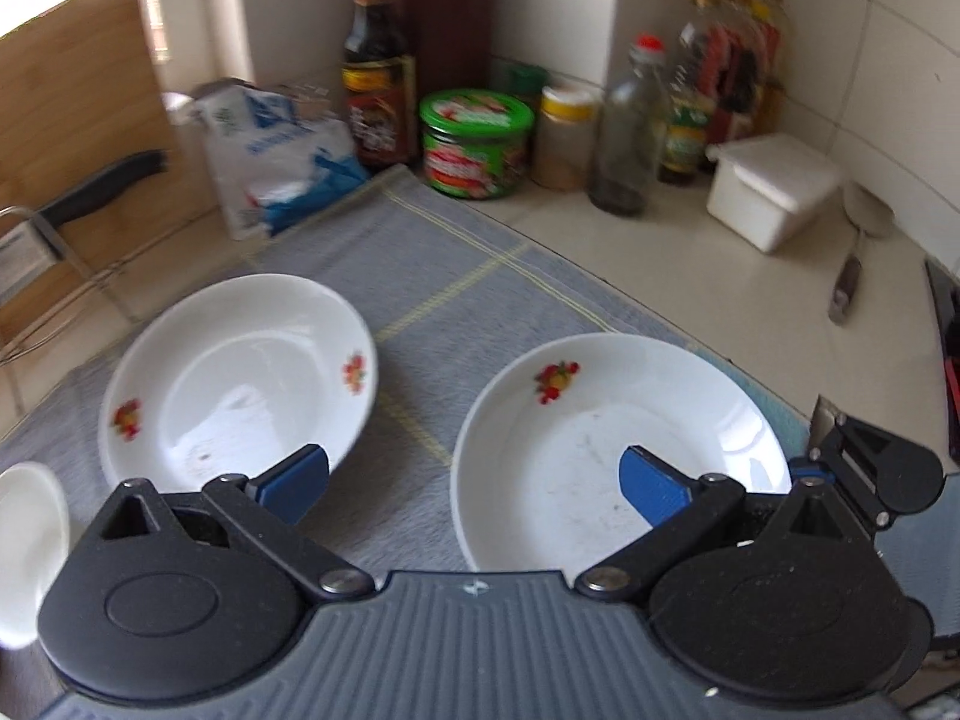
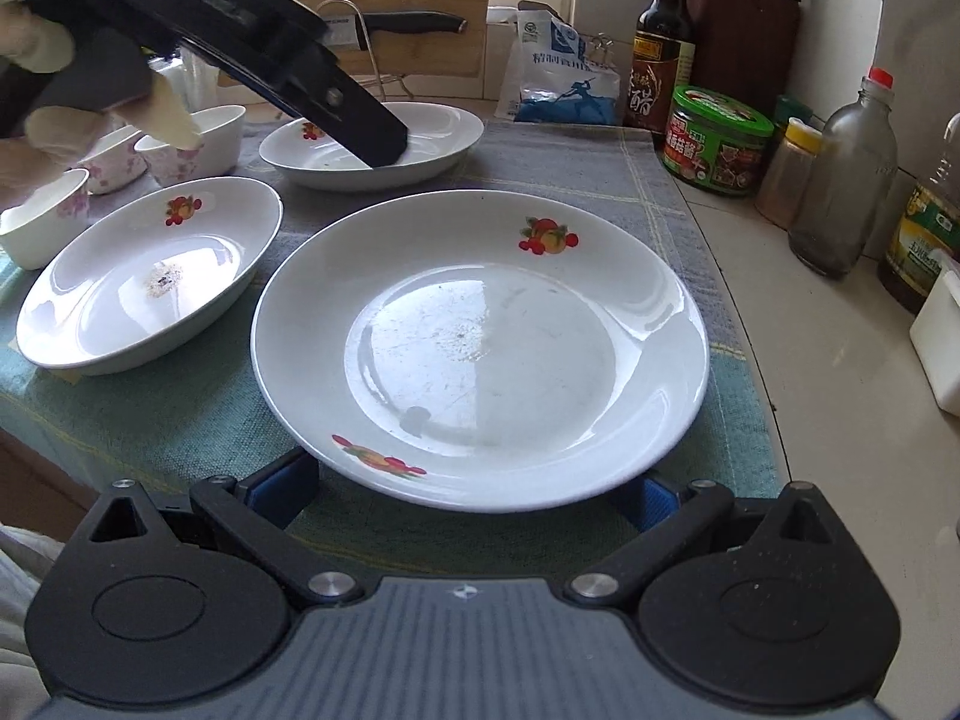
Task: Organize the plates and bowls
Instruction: 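Close the left gripper on the rim of the flower-print plate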
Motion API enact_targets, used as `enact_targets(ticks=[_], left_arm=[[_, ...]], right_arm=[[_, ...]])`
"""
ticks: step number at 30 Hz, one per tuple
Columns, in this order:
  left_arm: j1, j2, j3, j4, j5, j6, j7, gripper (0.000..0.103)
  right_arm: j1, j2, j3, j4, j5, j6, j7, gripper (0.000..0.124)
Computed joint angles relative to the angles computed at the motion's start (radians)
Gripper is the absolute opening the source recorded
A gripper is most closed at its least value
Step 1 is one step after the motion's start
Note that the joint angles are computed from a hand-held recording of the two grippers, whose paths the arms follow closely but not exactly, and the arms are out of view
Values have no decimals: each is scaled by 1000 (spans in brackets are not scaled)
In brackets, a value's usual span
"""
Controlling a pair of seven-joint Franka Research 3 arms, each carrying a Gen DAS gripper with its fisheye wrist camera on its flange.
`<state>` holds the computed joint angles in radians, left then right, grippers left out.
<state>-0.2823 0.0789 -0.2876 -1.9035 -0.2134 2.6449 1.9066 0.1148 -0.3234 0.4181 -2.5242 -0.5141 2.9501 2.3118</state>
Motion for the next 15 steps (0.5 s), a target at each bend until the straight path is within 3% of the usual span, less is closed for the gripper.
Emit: enact_targets(ticks=[8, 15], left_arm=[[-7, 135, -35, 171, 19, -165, 73, 102], [-14, 248, -50, 331, 48, -331, 106, 96]], right_arm=[[-63, -21, 37, -43, -9, 92, -17, 103], [-211, -56, 176, -80, 8, 187, -5, 103]])
